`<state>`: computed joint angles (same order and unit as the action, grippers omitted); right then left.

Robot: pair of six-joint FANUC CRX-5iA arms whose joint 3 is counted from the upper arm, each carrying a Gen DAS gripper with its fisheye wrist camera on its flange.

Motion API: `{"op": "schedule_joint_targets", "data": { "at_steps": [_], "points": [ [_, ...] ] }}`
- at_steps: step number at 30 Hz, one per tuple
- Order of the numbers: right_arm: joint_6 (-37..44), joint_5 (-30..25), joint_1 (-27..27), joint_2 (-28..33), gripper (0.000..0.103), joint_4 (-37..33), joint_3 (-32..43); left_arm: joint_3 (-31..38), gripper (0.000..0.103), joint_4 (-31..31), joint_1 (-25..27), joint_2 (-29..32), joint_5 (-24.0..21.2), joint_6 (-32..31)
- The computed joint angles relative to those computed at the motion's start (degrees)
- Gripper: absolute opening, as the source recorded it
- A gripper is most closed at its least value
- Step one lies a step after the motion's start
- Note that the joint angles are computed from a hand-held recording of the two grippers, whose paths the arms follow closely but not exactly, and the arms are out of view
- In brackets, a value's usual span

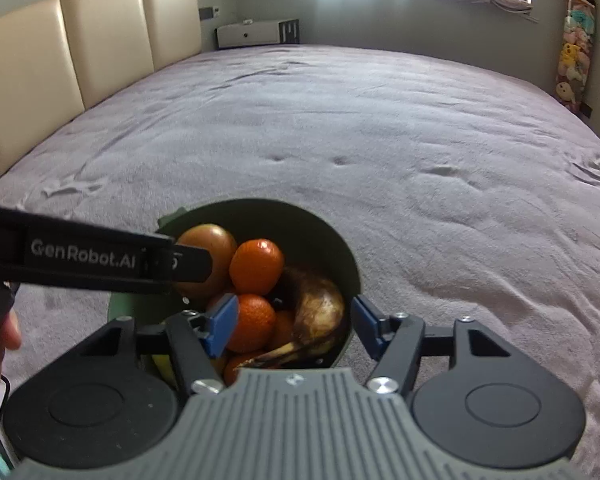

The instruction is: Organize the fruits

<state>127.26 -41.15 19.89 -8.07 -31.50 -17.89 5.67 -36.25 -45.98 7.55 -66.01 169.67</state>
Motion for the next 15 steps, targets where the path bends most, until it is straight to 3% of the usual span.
{"op": "schedule_joint_targets", "data": {
  "at_steps": [5,9,15],
  "points": [
    [-3.78,2.72,0.08,-3.69,0.083,2.65,-1.97,2.51,0.088,-4.84,-3.56,-0.11,-3.07,1.96],
    [-5.71,2.20,-1.86,-5.81,0.094,1.93,-1.84,6.09,0.088,-9.58,-7.14,1.14,-8.48,1.02],
    [-8.24,3.25,-2.73,-10.31,0.099,4.04,-3.64,10.28,0.088,-17.06,-13.26,3.12,-15.86,-0.65]
  ]
}}
